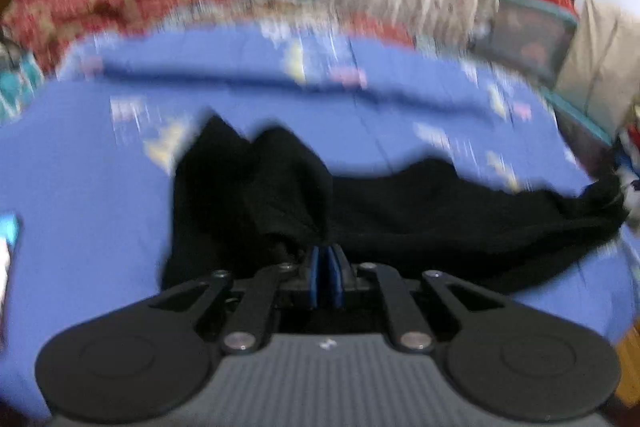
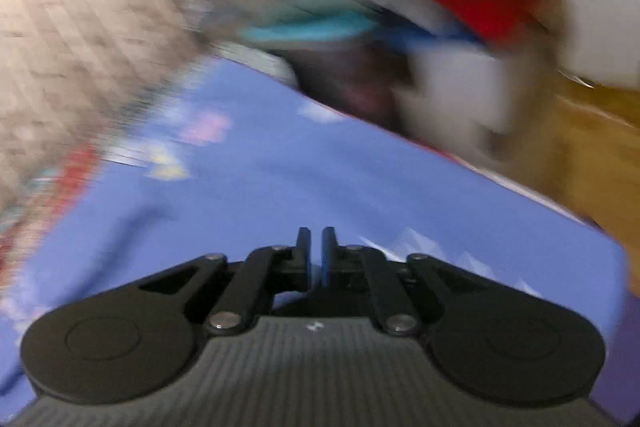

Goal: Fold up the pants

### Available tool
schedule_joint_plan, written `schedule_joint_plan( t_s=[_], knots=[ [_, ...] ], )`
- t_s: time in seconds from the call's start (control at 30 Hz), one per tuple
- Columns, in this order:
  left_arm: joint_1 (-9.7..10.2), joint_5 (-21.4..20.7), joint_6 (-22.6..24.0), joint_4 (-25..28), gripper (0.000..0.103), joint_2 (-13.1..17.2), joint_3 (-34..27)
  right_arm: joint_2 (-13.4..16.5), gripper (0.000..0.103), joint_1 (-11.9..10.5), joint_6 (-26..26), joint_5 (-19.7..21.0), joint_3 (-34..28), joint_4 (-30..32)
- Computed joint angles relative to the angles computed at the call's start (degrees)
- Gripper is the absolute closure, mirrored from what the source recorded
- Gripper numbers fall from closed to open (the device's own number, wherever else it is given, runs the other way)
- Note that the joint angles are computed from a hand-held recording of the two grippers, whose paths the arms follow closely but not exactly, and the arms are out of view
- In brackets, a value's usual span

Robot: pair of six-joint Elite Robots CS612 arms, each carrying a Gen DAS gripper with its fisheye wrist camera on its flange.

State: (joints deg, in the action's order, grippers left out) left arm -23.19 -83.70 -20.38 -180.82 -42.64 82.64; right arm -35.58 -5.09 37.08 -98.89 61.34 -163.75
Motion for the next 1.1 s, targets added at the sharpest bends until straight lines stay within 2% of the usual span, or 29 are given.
schedule_joint_plan(
  t_s=[0.07, 0.1, 0.17, 0.27, 0.33, 0.37, 0.43, 0.53, 0.63, 0.67, 0.7, 0.73, 0.8, 0.87, 0.9, 0.93, 1.0, 1.1],
  knots=[
    [-0.54, -1.1, -0.8, 3.5, 0.095, -0.9, 1.6, -0.9, 0.086, -0.3, 8.6, -2.3, 3.2, 4.3],
    [-0.66, -1.4, -1.1, 4.2, 0.095, -1.3, 2.4, -1.5, 0.086, -0.4, 12.5, -2.3, 5.5, 2.9],
    [-0.74, -1.9, -1.9, 4.2, 0.095, -2.3, 4.2, -2.2, 0.086, -0.4, 14.3, -1.1, 9.0, -2.1],
    [-0.22, -2.3, -2.6, 2.5, 0.09, -4.1, 6.6, -2.1, 0.082, 0.4, 8.7, 1.1, 9.5, -6.4],
    [0.31, -1.7, -4.6, -0.8, 0.08, -4.9, 7.9, -1.8, 0.057, 1.1, 2.4, 2.3, 8.8, -8.9],
    [0.71, -0.8, -6.5, -2.1, 0.076, -5.1, 7.9, -1.4, 0.053, 1.5, -0.6, 3.7, 7.8, -9.1],
    [1.63, 0.9, -12.2, -5.0, 0.069, -5.4, 8.2, -0.8, 0.052, 1.8, -4.0, 7.5, 6.3, -9.1],
    [3.2, 1.0, -20.9, -6.8, 0.068, -4.7, 6.6, 0.6, 0.052, 2.0, -4.0, 12.6, 4.3, -8.8],
    [3.89, 1.3, -25.1, -6.6, 0.068, -3.9, 4.9, 2.5, 0.052, 1.7, -0.4, 17.0, 1.6, -4.4],
    [3.99, 1.6, -25.7, -6.5, 0.067, -3.7, 4.4, 3.3, 0.052, 1.9, 0.2, 16.2, 0.5, -1.8],
    [4.02, 1.8, -26.3, -6.2, 0.064, -3.4, 3.9, 3.6, 0.052, 2.2, 0.2, 13.4, -0.2, 1.2],
    [4.13, 1.8, -26.8, -6.2, 0.06, -3.1, 3.5, 4.0, 0.065, 2.6, 0.8, 9.8, -0.3, 2.6],
    [4.43, 1.9, -27.4, -5.4, 0.053, -2.5, 2.3, 3.5, 0.071, 2.7, 4.2, 6.8, 1.5, -0.5],
    [4.91, 1.3, -27.5, -2.9, 0.034, -1.9, 1.0, 2.7, 0.067, 3.9, 4.8, 0.1, 2.5, -2.1],
    [5.07, 1.2, -28.0, -1.3, 0.018, -1.7, 0.5, 2.3, 0.063, 4.3, 3.0, -1.4, 3.1, -3.8],
    [5.25, 1.1, -29.1, 0.3, 0.016, -1.2, -0.2, 2.0, 0.062, 4.6, 0.5, -0.5, 4.0, -6.6],
    [6.1, -1.4, -32.1, 2.6, 0.016, 0.3, -2.3, 0.9, 0.059, 4.6, -3.9, 5.7, 6.0, -11.1],
    [6.93, -5.6, -36.4, 1.0, 0.021, 3.0, -5.1, 0.2, 0.054, 5.0, -9.4, 15.9, 6.8, -13.1]
  ],
)
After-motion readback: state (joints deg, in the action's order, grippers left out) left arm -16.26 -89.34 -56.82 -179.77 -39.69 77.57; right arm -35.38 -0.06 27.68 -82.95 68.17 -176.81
